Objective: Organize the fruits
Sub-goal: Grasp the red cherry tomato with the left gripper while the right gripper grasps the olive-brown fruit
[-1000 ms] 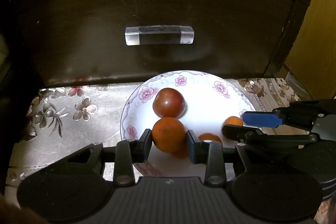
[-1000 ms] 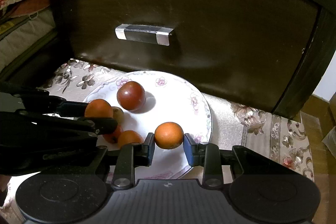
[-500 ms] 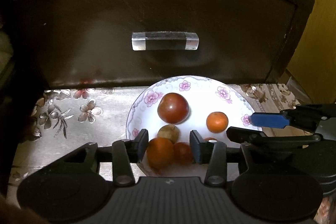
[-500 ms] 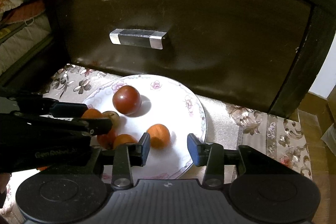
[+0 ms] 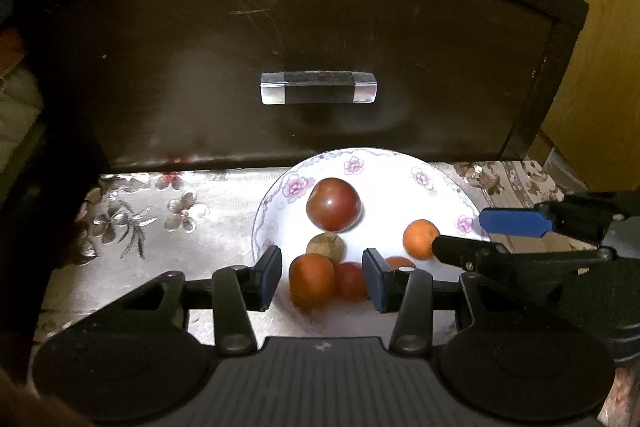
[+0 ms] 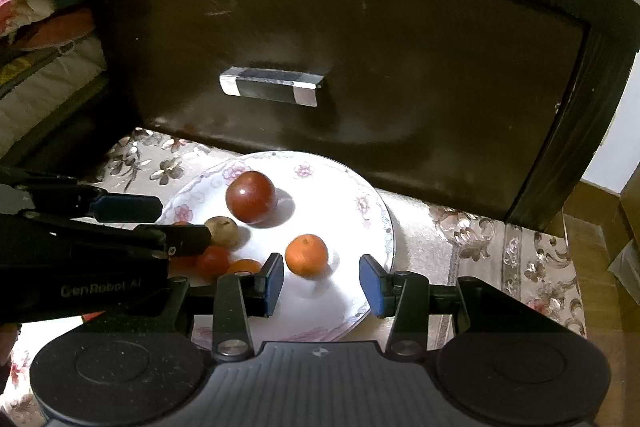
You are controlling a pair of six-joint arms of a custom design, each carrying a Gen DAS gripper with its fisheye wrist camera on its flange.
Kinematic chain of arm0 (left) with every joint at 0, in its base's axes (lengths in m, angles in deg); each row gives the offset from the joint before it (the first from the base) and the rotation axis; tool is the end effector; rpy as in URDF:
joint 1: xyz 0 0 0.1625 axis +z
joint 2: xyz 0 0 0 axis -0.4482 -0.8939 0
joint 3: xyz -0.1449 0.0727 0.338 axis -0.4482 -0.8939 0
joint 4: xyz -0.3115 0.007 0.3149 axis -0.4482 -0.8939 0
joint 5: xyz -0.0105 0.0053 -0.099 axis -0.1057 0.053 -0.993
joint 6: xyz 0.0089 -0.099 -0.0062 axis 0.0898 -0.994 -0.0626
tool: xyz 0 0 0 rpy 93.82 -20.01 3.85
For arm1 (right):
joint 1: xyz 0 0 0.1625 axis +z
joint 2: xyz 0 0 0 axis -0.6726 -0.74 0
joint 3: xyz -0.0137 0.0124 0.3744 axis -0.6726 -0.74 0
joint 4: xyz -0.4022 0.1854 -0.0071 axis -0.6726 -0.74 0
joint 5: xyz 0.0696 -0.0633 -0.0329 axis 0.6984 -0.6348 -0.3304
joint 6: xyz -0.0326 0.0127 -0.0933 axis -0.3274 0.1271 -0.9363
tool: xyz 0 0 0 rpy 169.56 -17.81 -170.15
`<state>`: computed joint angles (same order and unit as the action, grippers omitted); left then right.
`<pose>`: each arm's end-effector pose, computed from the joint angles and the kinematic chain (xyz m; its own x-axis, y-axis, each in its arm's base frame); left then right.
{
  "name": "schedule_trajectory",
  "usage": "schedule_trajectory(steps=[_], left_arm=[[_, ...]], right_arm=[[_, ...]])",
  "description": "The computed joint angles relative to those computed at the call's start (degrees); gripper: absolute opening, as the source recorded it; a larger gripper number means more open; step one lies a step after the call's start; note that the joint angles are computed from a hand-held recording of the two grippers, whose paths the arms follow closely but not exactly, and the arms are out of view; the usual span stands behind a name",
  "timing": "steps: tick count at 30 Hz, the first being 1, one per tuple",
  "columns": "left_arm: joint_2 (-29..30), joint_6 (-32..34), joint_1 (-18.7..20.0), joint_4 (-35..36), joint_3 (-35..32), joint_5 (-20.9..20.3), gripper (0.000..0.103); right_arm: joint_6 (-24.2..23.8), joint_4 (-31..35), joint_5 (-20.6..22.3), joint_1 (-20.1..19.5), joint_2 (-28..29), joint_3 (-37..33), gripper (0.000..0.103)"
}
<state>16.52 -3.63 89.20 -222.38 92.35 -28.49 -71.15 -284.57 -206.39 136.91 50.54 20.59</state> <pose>-0.1090 -0.6061 0.0476 -0.6709 0.4561 -0.5847 0.7032 0.6416 -0.3064 0.1231 -0.5489 0.0133 -0.7218 0.0155 0.6920 -0.4802 0.7088 -0.5168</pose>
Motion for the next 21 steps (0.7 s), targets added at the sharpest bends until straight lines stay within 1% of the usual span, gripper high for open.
schedule_trajectory(steps=[7,14,19,21], left_arm=[[-3.0,0.3,-0.9,-0.4,3.3,1.5,0.049],[-6.0,0.6,-1.6,-0.9,6.5,2.7,0.049],[-9.0,0.9,-1.7,-0.4,9.4,3.3,0.05],[-10.0,1.4,-1.5,0.1,10.4,3.6,0.052]], right_arm=[[0.1,-0.3,-0.1,1.6,-0.6,1.2,0.04],[-0.9,-0.9,-1.2,3.5,-0.6,2.4,0.04],[-0.3,-0.4,-0.6,4.4,-1.1,3.6,0.04],[0.2,0.0,-0.2,4.9,-1.4,4.5,0.04]])
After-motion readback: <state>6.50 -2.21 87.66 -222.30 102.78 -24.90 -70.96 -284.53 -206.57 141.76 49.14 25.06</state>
